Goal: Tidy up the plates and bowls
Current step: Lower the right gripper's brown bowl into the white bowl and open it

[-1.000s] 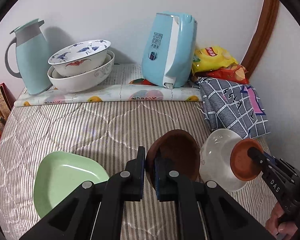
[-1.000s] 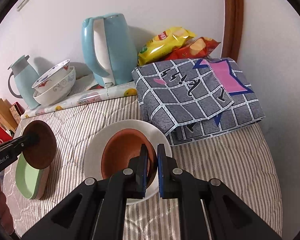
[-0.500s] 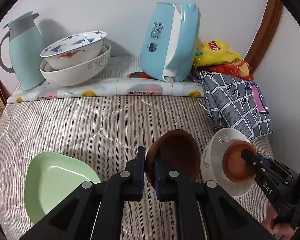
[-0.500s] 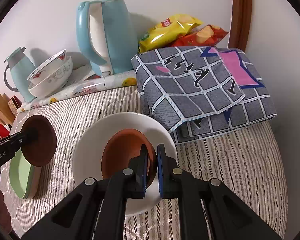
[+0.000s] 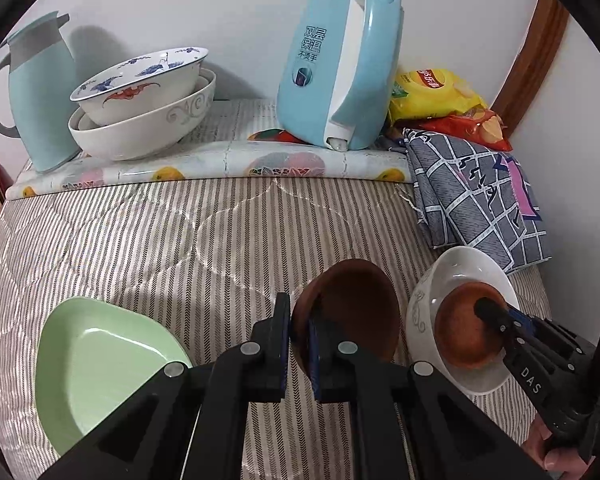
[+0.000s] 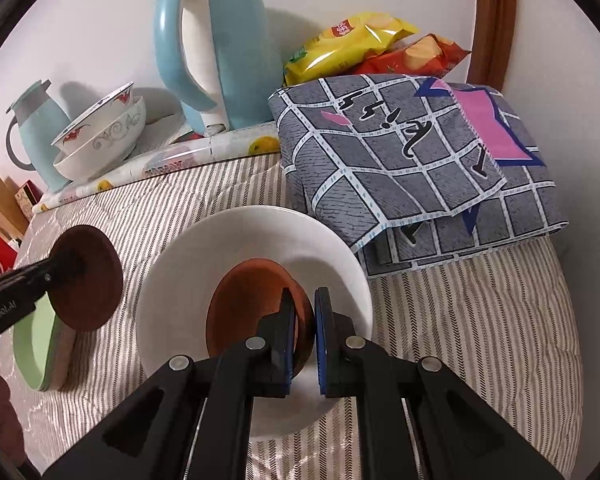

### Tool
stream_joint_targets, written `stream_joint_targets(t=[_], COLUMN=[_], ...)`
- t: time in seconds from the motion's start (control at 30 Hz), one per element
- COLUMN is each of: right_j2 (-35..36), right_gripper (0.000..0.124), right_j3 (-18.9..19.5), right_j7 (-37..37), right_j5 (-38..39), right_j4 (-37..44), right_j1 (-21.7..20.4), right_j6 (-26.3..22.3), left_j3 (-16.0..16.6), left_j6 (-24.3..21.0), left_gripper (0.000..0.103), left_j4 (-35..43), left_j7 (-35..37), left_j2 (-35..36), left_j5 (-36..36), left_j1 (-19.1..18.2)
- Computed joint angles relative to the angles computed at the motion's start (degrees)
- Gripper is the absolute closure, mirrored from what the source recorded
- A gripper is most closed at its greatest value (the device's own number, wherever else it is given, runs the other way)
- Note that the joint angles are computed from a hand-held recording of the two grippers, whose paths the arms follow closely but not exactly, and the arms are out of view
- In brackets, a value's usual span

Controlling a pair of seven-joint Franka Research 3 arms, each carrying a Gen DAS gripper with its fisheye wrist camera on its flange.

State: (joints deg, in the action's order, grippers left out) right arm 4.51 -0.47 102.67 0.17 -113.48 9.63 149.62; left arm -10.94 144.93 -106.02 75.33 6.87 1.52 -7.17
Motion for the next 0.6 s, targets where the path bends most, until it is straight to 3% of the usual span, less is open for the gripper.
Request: stream_joint_targets(t=[0.27, 0.6], right_j2=[1.79, 3.52], right_gripper=[0.115, 0.115], right_j3=[-0.04, -0.59], right_j7=[-1.54, 0.59], right_j5=[-0.06, -6.54], right_j4=[2.22, 4.86], right_j1=[0.37, 1.79], right_j6=[-1.69, -5.48], left_j3=[-0.07, -0.25], left_j6=[0.17, -0.22], left_gripper=[0.095, 0.094], left_j4=[0.06, 0.08], left_j7=[0.08, 0.85], left_j2=[0.13, 0.31], left_j5=[-0.5, -0.78], left_j1=[0.08, -0.07])
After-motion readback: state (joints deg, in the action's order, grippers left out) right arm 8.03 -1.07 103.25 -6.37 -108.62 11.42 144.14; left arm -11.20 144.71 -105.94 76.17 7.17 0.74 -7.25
